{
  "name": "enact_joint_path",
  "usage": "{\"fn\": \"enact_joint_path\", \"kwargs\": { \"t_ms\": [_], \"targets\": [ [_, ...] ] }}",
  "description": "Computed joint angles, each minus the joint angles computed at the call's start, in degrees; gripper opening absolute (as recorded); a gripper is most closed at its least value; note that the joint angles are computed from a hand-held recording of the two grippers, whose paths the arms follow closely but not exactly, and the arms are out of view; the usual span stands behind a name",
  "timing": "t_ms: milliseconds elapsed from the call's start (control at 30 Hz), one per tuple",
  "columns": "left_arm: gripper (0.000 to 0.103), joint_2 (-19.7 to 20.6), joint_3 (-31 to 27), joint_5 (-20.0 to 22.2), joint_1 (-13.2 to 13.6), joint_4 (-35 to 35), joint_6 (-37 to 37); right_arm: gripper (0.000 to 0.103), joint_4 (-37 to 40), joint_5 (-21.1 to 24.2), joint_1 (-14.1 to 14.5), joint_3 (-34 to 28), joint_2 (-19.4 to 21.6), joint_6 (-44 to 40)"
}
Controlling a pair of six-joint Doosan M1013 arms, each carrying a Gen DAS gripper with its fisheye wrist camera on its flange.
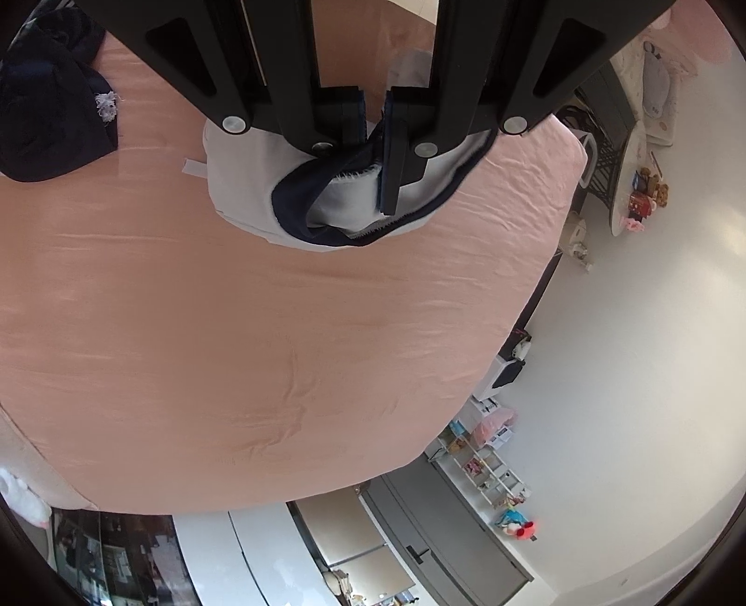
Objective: Fold clothes
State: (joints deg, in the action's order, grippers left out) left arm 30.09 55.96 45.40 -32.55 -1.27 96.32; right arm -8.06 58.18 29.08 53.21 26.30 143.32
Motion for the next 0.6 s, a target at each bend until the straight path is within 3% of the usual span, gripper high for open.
{"fn": "enact_joint_path", "kwargs": {
  "t_ms": [200,600],
  "targets": [
    [0.017,0.6,-2.0,1.3,0.9,-2.5,1.3,0.005,0.6,-2.3,0.2,4.9,-1.8,-3.4],
    [0.018,0.4,-2.4,1.8,1.1,-5.5,3.2,0.030,4.1,-8.2,1.6,13.0,-5.3,-14.6]
  ]
}}
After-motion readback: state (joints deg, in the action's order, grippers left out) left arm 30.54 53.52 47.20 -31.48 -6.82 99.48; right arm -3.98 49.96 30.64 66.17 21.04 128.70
